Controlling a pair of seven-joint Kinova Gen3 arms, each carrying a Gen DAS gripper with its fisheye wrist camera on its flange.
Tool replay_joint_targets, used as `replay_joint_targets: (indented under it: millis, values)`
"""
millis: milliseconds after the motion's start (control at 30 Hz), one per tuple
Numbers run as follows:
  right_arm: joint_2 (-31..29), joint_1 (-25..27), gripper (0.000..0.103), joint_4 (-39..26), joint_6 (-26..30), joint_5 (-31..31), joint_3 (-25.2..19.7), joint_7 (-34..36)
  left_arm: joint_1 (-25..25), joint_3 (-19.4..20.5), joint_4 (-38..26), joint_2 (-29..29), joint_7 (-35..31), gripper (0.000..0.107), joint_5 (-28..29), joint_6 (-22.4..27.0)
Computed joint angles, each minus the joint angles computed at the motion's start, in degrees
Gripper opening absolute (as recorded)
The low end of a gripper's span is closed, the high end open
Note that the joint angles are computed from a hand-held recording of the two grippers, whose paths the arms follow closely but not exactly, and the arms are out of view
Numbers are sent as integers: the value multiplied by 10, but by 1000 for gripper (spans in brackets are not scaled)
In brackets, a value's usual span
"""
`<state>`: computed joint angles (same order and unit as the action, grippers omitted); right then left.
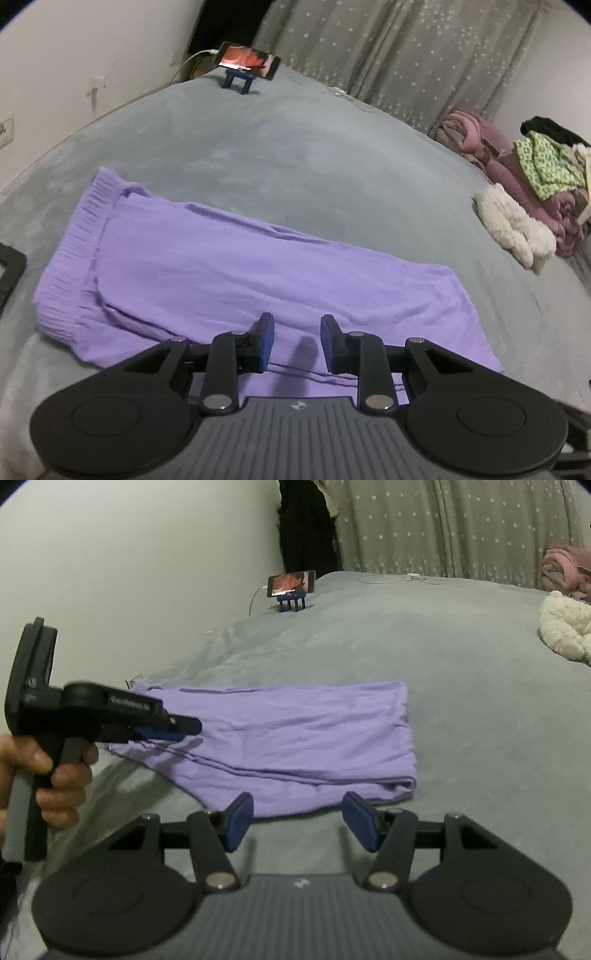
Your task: Fold clothes
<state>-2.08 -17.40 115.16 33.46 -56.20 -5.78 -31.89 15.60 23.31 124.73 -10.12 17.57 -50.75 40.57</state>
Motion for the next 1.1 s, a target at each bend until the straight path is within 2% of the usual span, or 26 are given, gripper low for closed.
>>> replay_joint_targets:
  millis: [133, 333, 500, 667, 867, 1100]
  values:
    - [1, 5, 61, 2, 10, 4, 3, -4, 26, 18, -22, 33, 3, 30, -18, 59]
    - [4, 8, 61, 0, 15, 15, 1, -29, 79, 4, -41, 49, 10, 30, -30, 103]
    - [-2, 8, 67, 3, 9, 0, 4, -17, 132, 4, -79, 101, -2, 30, -60, 188]
    - [-5, 9, 68, 3, 9, -11, 9, -11, 161, -35, -82, 119, -9, 32, -71, 189]
    - [5, 25, 70, -2, 32, -44, 21, -11, 207, -59, -102, 148, -15, 34, -77, 224]
    - [20, 49, 73, -3, 34, -83, 23, -14, 204, -70, -97, 125, -9, 34, -66, 202]
